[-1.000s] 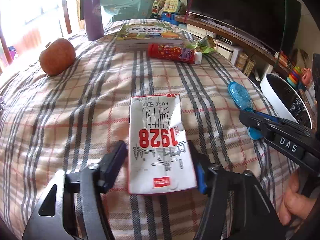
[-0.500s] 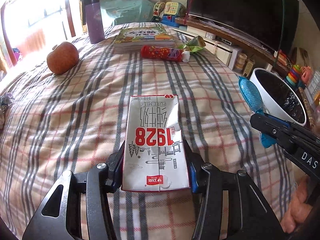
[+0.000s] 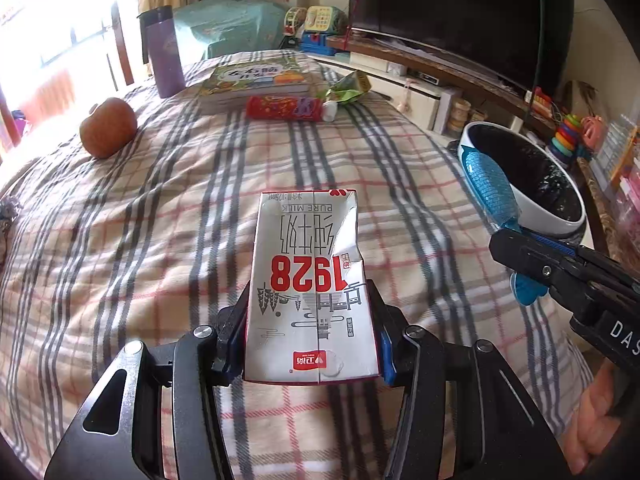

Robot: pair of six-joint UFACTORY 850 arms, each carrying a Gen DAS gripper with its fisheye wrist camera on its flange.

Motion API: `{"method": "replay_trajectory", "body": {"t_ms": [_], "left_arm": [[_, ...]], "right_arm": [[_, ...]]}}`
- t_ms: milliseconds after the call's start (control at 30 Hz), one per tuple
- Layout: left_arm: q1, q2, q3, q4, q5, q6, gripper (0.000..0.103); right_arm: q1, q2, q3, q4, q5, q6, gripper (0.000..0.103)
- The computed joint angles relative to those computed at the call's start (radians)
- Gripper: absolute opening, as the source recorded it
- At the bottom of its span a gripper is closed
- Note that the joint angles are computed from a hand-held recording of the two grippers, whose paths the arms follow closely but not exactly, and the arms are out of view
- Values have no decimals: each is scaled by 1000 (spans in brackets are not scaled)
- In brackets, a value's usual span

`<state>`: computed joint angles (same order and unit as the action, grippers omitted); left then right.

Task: Collect trash
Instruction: 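Lift the blue brush and milk carton and carry both over the bin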

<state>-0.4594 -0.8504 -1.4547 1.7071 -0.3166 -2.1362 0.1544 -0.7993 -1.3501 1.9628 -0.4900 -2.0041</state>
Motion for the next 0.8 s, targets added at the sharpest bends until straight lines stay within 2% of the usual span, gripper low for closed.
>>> {"method": "replay_trajectory", "body": {"t_ms": [100,433,567,800], "left_arm": [[-2,7,9,78,31,-77,49],[-18,2,-9,158,72,-131,49],[-15,4,-2,289,91,-264,49],[-16,6,-3,335,97,-308,49]], "right_arm": [[-7,13,21,29,-3,-21,23],[-30,46,71,82,-12,-61,23],[-37,51,80,88,-15,-64,23],[-47,56,90,97,-24,-67,23]]}}
